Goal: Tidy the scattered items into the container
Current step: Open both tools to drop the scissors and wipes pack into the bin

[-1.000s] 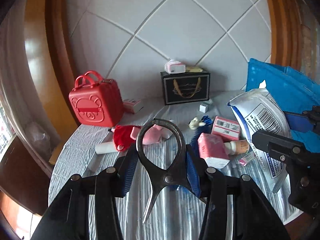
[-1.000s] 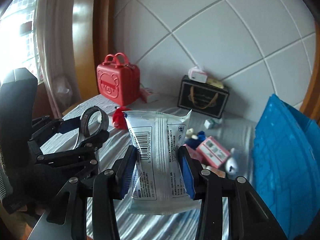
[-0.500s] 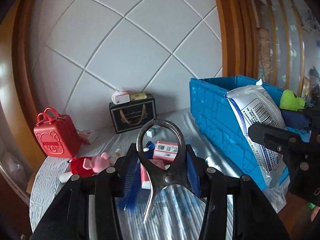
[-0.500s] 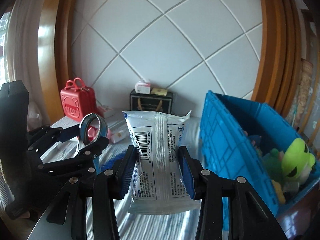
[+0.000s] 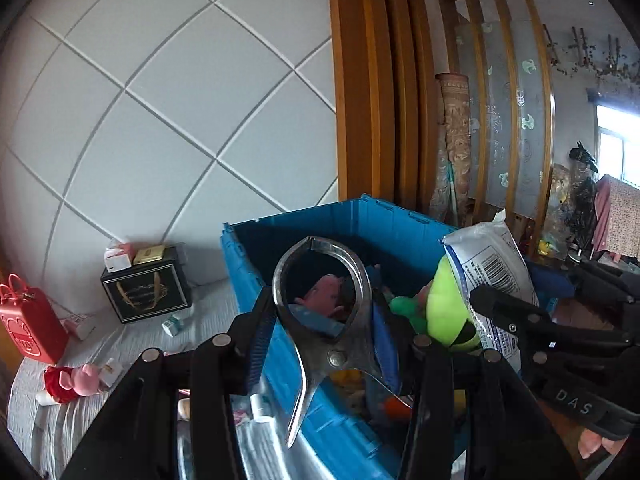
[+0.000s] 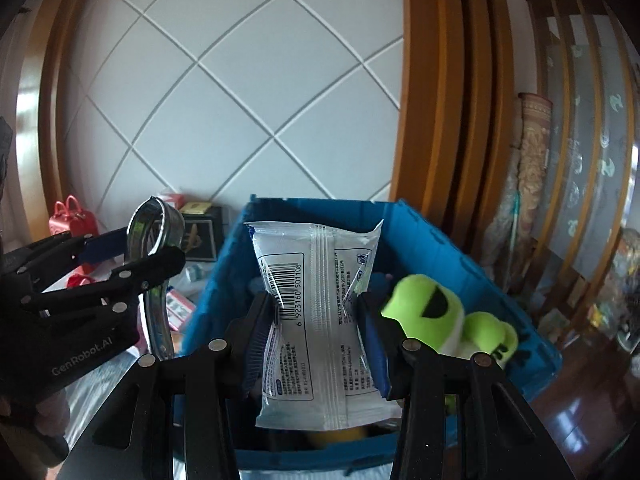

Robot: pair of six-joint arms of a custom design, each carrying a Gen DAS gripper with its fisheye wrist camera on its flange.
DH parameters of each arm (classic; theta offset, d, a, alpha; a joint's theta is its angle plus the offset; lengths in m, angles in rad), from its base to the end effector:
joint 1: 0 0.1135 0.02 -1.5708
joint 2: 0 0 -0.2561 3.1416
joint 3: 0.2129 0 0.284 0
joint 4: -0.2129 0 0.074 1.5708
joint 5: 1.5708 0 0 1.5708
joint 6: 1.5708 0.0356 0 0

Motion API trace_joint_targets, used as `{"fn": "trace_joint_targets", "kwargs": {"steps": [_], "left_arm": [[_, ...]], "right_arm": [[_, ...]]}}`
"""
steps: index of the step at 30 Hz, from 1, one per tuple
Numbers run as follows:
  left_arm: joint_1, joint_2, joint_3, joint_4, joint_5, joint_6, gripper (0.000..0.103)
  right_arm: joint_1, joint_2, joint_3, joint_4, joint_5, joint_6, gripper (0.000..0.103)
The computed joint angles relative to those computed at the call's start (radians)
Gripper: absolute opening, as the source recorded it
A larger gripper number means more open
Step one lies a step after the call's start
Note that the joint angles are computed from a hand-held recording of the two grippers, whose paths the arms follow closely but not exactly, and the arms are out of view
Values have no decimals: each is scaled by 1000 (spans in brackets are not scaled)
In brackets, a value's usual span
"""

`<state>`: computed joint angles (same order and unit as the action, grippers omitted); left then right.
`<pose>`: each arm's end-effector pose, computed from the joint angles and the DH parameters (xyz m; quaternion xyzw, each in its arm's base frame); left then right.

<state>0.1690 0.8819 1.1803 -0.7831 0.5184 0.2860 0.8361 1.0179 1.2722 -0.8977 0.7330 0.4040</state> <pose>0.1979 0.0159 0.4013 0.1806 0.8184 -0.1011 0.5361 0.1648 0.1469 0.3991 -0.0224 0.8500 -0.0182 0.5261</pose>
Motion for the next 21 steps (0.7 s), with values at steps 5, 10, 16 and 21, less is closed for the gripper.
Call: {"fn": "trace_joint_targets", "kwargs": {"steps": [5, 10, 16, 21], "left_arm": [[-355, 89, 18, -14, -390, -90, 46], [-419, 204, 28, -101, -515, -130, 46], [-395, 213, 19, -119, -504, -135, 52], [-379, 180, -11, -85, -509, -127, 71]], "right_arm": [[-289, -119, -108, 66, -265, -152, 43], [-444, -134, -173, 133, -487, -240, 43], [-486, -113, -220, 179, -601, -257, 43], [-477, -80, -212, 193, -637, -267, 43]]}}
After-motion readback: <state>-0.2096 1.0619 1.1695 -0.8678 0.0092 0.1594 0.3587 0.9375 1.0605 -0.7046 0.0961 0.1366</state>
